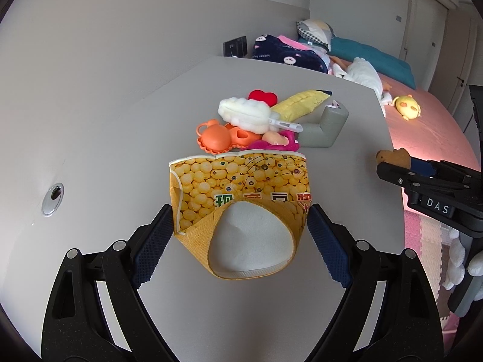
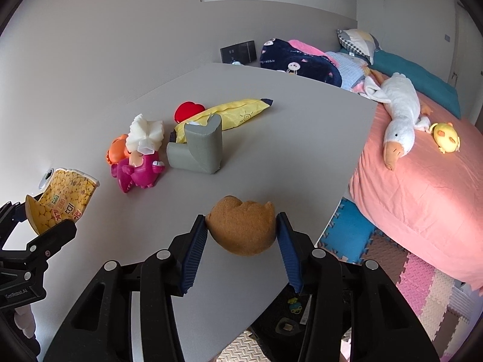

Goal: Collect trash

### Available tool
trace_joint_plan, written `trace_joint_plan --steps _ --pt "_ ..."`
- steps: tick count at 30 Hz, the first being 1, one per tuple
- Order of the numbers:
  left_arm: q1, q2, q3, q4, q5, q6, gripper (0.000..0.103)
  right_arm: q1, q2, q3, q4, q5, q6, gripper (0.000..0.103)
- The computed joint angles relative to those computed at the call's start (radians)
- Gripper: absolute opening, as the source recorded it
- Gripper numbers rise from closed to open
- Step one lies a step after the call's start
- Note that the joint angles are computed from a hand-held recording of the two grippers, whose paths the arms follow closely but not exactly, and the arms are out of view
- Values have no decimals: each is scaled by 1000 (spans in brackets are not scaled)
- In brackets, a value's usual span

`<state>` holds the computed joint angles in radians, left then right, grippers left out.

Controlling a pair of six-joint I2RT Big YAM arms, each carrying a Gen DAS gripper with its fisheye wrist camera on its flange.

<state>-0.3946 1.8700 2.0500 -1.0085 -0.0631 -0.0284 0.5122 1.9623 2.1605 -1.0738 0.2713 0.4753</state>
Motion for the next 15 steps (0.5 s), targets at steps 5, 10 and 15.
trace_joint_plan --steps 5,10,15 --pt "-22 -1 4 -1 -3 1 86 0 -59 -70 34 14 2 49" --pt "-41 -6 5 6 -3 -4 86 -3 -123 -147 65 28 2 49" --pt "-65 -8 10 11 -5 -11 86 -6 -182 -217 83 41 -1 49"
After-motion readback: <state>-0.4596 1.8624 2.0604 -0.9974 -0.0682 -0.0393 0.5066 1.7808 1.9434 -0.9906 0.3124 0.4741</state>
